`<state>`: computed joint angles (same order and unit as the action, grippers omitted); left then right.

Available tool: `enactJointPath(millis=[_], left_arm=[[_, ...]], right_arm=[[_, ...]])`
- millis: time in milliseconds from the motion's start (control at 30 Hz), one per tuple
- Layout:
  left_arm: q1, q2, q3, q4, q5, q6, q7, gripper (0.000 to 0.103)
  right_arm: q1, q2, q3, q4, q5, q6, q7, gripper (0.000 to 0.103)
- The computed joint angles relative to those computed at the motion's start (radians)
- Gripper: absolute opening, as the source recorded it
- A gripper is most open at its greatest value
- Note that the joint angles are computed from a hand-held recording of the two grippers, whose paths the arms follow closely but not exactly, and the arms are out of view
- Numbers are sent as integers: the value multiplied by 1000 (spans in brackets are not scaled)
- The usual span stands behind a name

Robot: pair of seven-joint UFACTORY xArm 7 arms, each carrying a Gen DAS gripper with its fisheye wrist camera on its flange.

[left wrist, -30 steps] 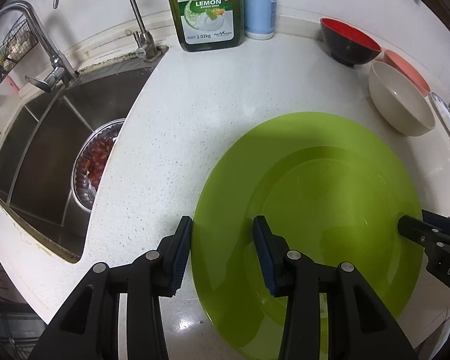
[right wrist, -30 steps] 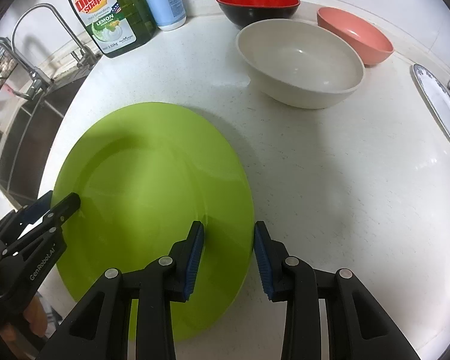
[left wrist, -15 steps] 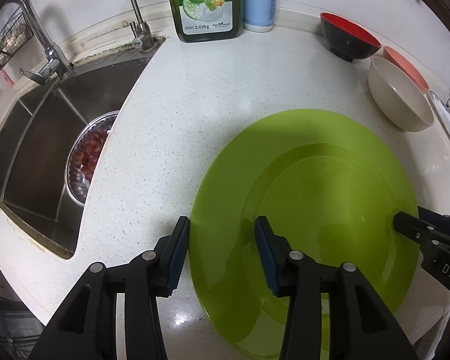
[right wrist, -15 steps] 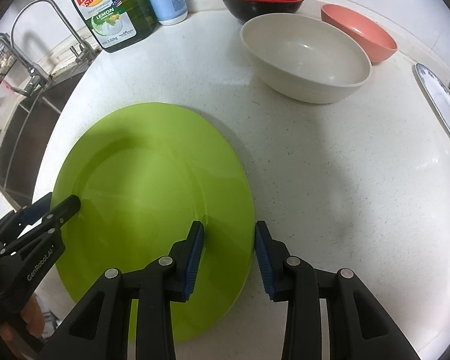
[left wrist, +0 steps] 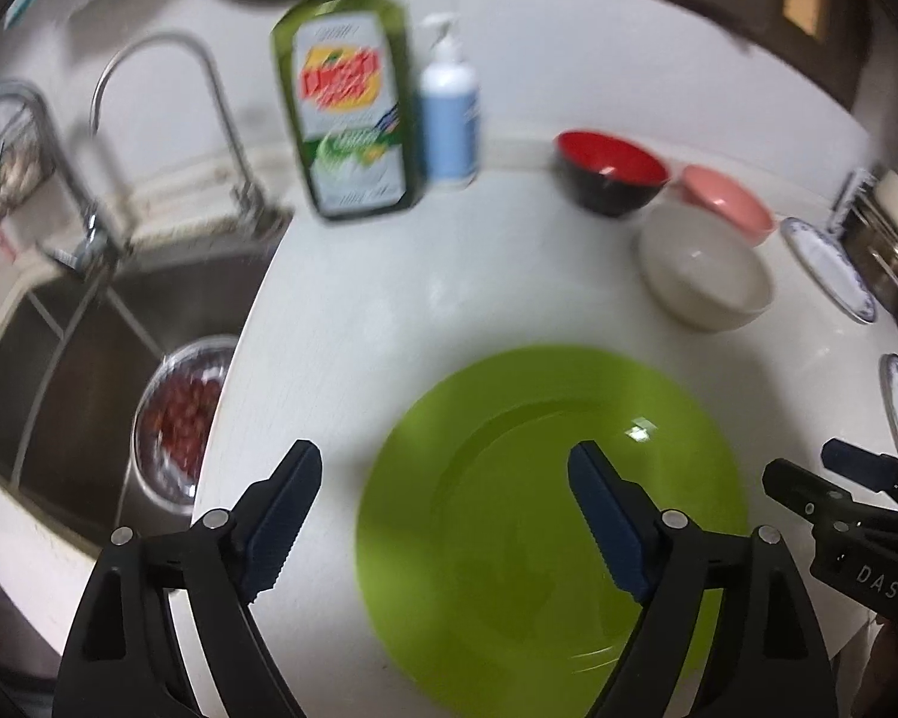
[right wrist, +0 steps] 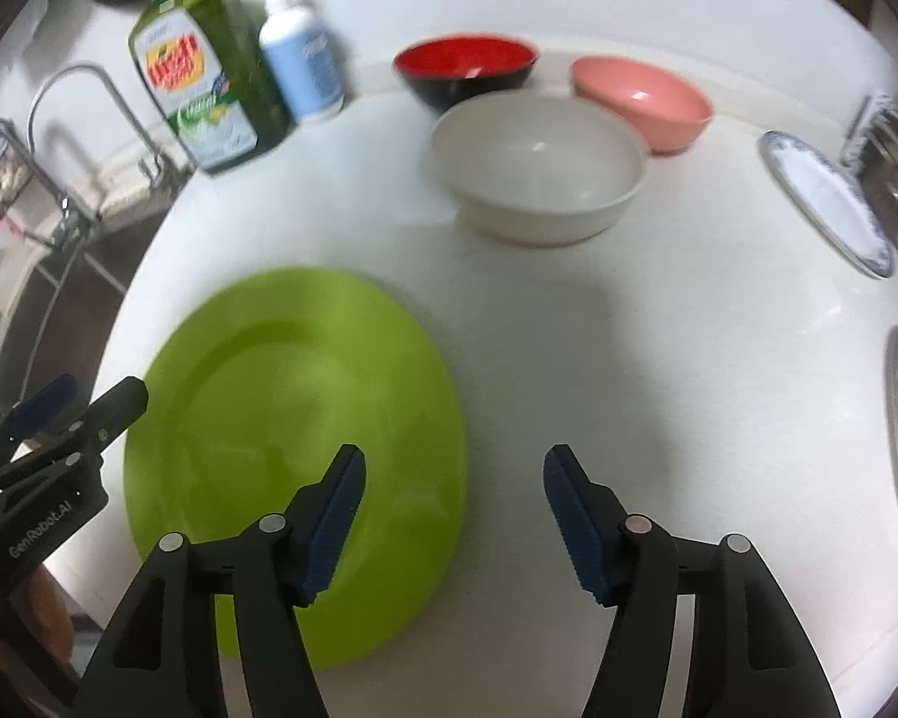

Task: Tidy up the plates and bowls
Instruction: 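Lower the green plate onto the counter and open both grippers, then move both grippers to the rim of the large blue-and-white plate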

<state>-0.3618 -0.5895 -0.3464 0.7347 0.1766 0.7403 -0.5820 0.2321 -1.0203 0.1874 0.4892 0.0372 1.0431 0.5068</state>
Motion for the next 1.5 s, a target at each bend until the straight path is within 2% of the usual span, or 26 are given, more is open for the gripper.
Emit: enactJointPath(millis=[233, 467, 700, 933, 1000, 1267, 1500], left_arm=[[-9, 34, -58, 61, 50, -116, -7, 85], [-67, 169, -93, 189, 60, -143, 21, 85], [-107, 329, -176, 335, 206, -196, -71, 89], [-209, 532, -199, 535, 342, -147, -128, 95], [-252, 605, -205, 615, 419, -114, -172, 95], [-464, 841, -139, 891, 620, 0, -278, 96], [-623, 1057, -64, 1170, 606, 91, -212, 96]], right_arm=[[-75, -184, 11, -19, -71, 28, 61, 76], [-164, -351, -33, -36, -141, 101, 40, 77], [-285, -512, -86, -53, -224, 208, -14, 77], [-437, -625, -192, -53, -348, 266, -99, 77], [-478, -639, -228, -52, -382, 264, -124, 77], [-633, -643, -393, -57, -491, 203, -210, 77], [-771, -536, -536, -58, -560, 83, -292, 77]])
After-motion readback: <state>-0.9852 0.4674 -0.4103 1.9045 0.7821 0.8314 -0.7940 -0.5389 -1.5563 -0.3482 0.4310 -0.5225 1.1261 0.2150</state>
